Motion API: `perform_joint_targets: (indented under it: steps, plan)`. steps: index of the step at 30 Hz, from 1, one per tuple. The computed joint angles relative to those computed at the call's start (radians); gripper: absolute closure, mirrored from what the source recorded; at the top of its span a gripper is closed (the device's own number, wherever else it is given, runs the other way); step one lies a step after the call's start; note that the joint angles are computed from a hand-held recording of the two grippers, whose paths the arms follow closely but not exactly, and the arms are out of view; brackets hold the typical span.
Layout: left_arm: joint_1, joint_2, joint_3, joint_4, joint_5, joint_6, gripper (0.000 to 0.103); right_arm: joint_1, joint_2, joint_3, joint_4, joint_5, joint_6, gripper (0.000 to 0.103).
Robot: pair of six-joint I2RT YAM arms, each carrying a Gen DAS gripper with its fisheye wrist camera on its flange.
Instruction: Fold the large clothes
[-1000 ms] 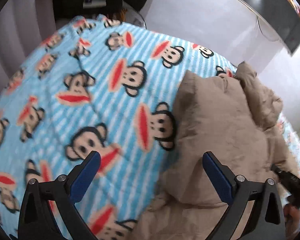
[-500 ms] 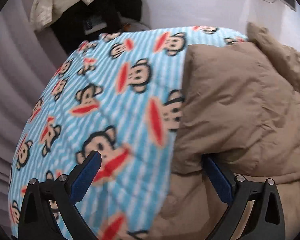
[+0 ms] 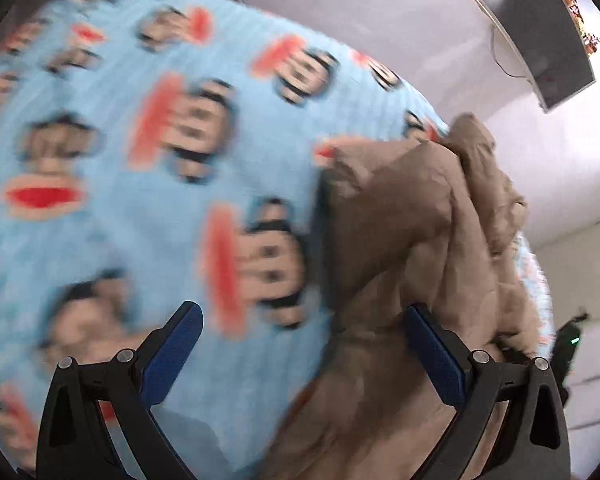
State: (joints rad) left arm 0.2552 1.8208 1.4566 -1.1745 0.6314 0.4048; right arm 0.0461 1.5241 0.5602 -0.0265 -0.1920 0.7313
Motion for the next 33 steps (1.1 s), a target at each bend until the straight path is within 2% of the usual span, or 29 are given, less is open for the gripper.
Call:
perform_joint_targets:
  steps: [2, 3, 4, 5, 7, 11, 13, 15, 17, 20, 23, 26, 27, 29, 31, 33]
  plan:
    - [-0.059, -0.019, -0.028, 0.024, 0.034, -0.042, 0.013, -0.020, 0.005, 0.005, -0.020, -0.006, -0.033, 0.093]
    - [-0.077, -0.023, -0.037, 0.022, 0.057, -0.057, 0.030, -0.030, 0.009, 0.005, -0.021, -0.012, -0.044, 0.093]
    - [-0.095, -0.015, -0.034, 0.002, 0.082, -0.066, 0.071, -0.036, 0.014, 0.006, -0.020, -0.019, -0.050, 0.093]
    - [-0.118, -0.014, -0.033, -0.003, 0.063, -0.085, 0.088, -0.041, 0.020, 0.007, -0.017, -0.023, -0.054, 0.094]
    - [-0.151, -0.076, -0.068, 0.069, -0.037, -0.126, 0.099, -0.045, 0.026, 0.011, -0.020, -0.022, -0.055, 0.094]
    - [-0.090, -0.125, -0.064, 0.118, -0.090, -0.115, 0.102, -0.023, 0.027, 0.070, -0.091, 0.001, -0.031, 0.093]
    - [-0.047, -0.086, -0.044, 0.140, -0.196, -0.125, 0.102, 0.018, 0.037, 0.085, -0.082, 0.008, 0.009, 0.093]
    - [-0.002, -0.071, -0.030, 0.136, -0.229, -0.116, 0.102, 0.034, 0.053, 0.087, -0.069, 0.020, 0.016, 0.093]
    - [0.015, -0.135, -0.047, 0.136, -0.246, -0.068, 0.102, 0.036, 0.071, 0.091, -0.053, 0.023, 0.019, 0.093]
    - [0.001, -0.242, -0.044, 0.055, -0.144, -0.008, 0.102, 0.031, 0.081, 0.093, -0.042, 0.021, 0.009, 0.093]
    - [-0.090, -0.330, -0.027, -0.003, -0.028, -0.015, 0.102, 0.033, 0.083, 0.098, -0.052, 0.031, -0.006, 0.093]
    - [-0.222, -0.382, -0.051, 0.003, 0.003, -0.045, 0.102, 0.037, 0.065, 0.097, -0.069, 0.029, 0.011, 0.092]
    - [-0.266, -0.414, -0.096, 0.035, -0.027, -0.062, 0.102, 0.051, 0.059, 0.097, -0.075, 0.038, 0.025, 0.092]
    - [-0.380, -0.430, -0.185, 0.154, -0.176, -0.153, 0.102, 0.088, 0.020, 0.070, -0.079, 0.055, 0.063, 0.092]
    - [-0.392, -0.399, -0.238, 0.229, -0.264, -0.198, 0.102, 0.089, 0.008, 0.067, -0.075, 0.042, 0.075, 0.092]
    - [-0.328, -0.379, -0.273, 0.258, -0.279, -0.189, 0.102, 0.092, 0.010, 0.067, -0.045, 0.021, 0.075, 0.092]
